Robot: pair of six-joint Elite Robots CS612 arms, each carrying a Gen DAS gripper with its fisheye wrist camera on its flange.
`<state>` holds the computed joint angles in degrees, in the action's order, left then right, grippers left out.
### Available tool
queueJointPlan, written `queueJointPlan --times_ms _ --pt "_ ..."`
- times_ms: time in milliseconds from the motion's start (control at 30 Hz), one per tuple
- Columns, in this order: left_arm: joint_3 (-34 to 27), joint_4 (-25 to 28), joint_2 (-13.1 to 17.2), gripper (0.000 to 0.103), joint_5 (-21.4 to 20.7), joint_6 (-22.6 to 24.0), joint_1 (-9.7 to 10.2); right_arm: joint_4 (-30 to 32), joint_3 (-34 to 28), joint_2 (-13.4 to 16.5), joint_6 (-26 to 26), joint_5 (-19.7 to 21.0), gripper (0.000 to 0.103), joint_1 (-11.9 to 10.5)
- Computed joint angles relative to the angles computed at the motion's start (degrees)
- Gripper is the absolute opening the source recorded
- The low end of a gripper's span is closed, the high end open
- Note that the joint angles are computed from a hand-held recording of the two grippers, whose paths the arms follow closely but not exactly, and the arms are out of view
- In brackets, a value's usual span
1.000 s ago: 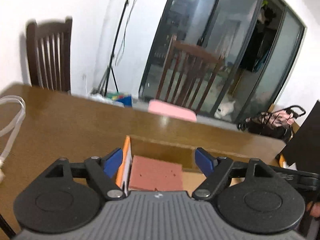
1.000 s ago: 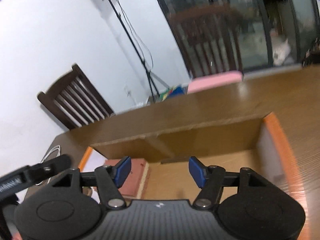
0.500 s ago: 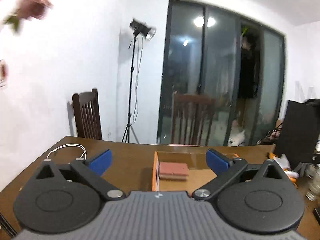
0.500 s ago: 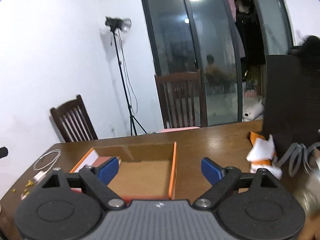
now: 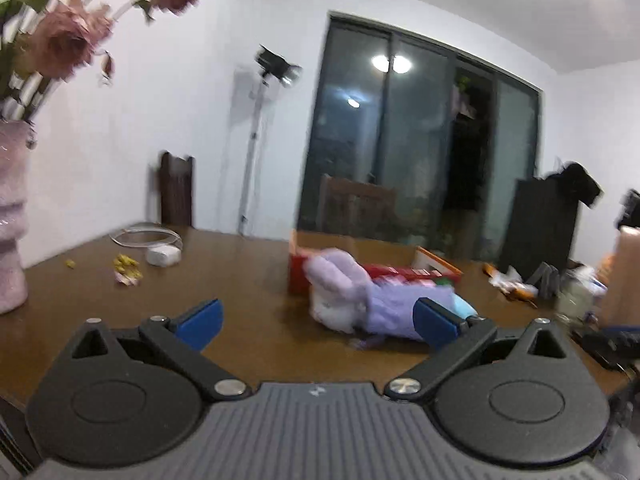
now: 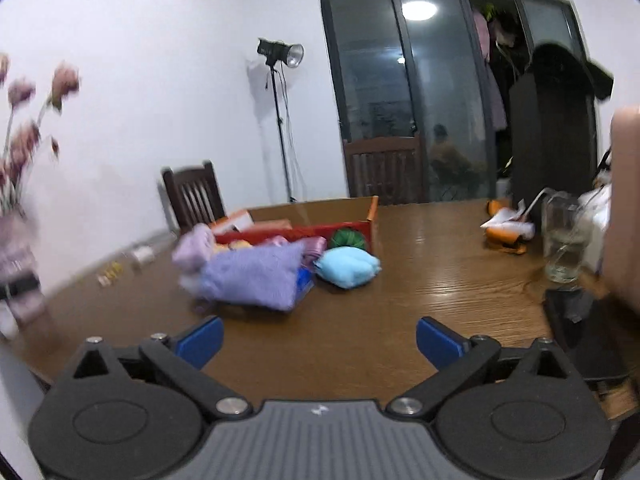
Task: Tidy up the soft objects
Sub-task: 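Move both grippers back toward the purple mesh sack, then grasp the purple mesh sack with the left gripper while the right gripper grasps it too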
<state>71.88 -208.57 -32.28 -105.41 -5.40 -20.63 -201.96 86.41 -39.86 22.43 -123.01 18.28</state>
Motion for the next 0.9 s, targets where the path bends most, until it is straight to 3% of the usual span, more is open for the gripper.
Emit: queueJointPlan --times_ms 100,200,300,367,433,600,667,733,800,867,900 --pt "0.62 1.67 -0.42 0.103 0.37 -1.52 -0.02 -0.48 -0.98 0.41 -0.74 1.29 0.103 0.19" --pt "0.33 2.48 -0.08 0.103 3.13 2.58 -0.55 1.14 -2.59 1.25 -1.06 1.96 0.103 0.29" --pt "-1.1 5.45 0.62 0.103 4.58 1.91 -0.89 0.76 -3.99 2.59 -1.95 2.11 0.102 0.66" --pt "-3.5 8.65 1.86 0.103 3.32 0.82 -0.93 1.44 -4.81 3.23 -1.04 3.72 0.098 0.3" --pt "-5.16 10.72 2.68 0.103 2.65 0.74 -1.15 4.19 -5.73 3.41 0.03 6.14 0.083 -0.33" --pt "-13.9 14.11 6.94 0.103 -2.87 -0.49 -1.48 6.33 -9.34 4.92 1.47 10.62 0.082 -2.2" --pt "-19.74 19.07 9.61 0.103 -5.05 -0.72 -1.86 7.89 -11.88 6.05 3.29 12.27 0.08 -3.21" --pt "-25.84 26.18 12.07 0.094 -5.66 -0.88 -2.48 9.57 -14.89 7.46 5.23 13.05 0.075 -4.11" --pt "-32.69 31.63 15.2 0.087 -8.93 -3.01 -2.57 11.17 -18.12 8.91 7.28 13.73 0.074 -5.05" --pt "-40.37 37.22 18.89 0.073 -11.97 -6.83 -2.55 11.53 -20.58 10.13 8.4 15.41 0.073 -5.99" --pt "-44.04 41.27 20.51 0.058 -12.81 -8.42 -2.58 12.28 -21.83 10.71 9.07 16.33 0.073 -6.45"
